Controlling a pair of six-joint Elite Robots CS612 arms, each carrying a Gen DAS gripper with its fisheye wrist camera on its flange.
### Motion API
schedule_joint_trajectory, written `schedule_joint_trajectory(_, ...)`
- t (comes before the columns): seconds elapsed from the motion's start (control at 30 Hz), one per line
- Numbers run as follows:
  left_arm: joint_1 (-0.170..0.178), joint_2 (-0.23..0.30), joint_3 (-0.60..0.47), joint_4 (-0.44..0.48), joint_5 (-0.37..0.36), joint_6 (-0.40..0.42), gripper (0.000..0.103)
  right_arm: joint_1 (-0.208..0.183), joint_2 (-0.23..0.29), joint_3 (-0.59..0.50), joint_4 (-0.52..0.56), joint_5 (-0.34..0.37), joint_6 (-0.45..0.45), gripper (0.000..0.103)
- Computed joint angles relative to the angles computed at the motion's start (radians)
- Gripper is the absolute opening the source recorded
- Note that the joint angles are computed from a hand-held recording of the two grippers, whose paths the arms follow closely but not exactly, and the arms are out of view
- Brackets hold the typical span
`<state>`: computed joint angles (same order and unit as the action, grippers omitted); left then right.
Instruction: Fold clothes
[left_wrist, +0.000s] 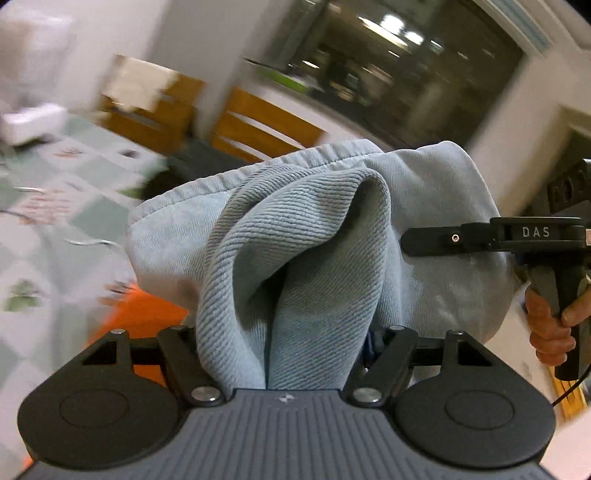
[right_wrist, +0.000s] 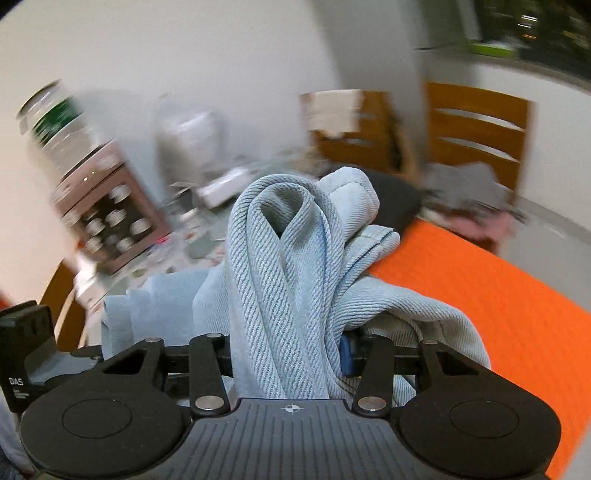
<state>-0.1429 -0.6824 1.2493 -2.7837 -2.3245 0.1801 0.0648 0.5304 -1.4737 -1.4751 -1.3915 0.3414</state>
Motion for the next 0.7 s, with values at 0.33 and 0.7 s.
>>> schedule_joint_trajectory(0.33,0.034,0.083,-0.125,0.012,0.205,-0.203,0.079,-0.004,-0.173,0.469,-0.132,0.230,-0.289,0.051)
schedule_joint_trajectory(0.7,0.039,0.145,-0.249,0.222,0.251,-0.205,0.095,-0.017,-0.233,0.655,-0.100,0.214,-0.193,0.074)
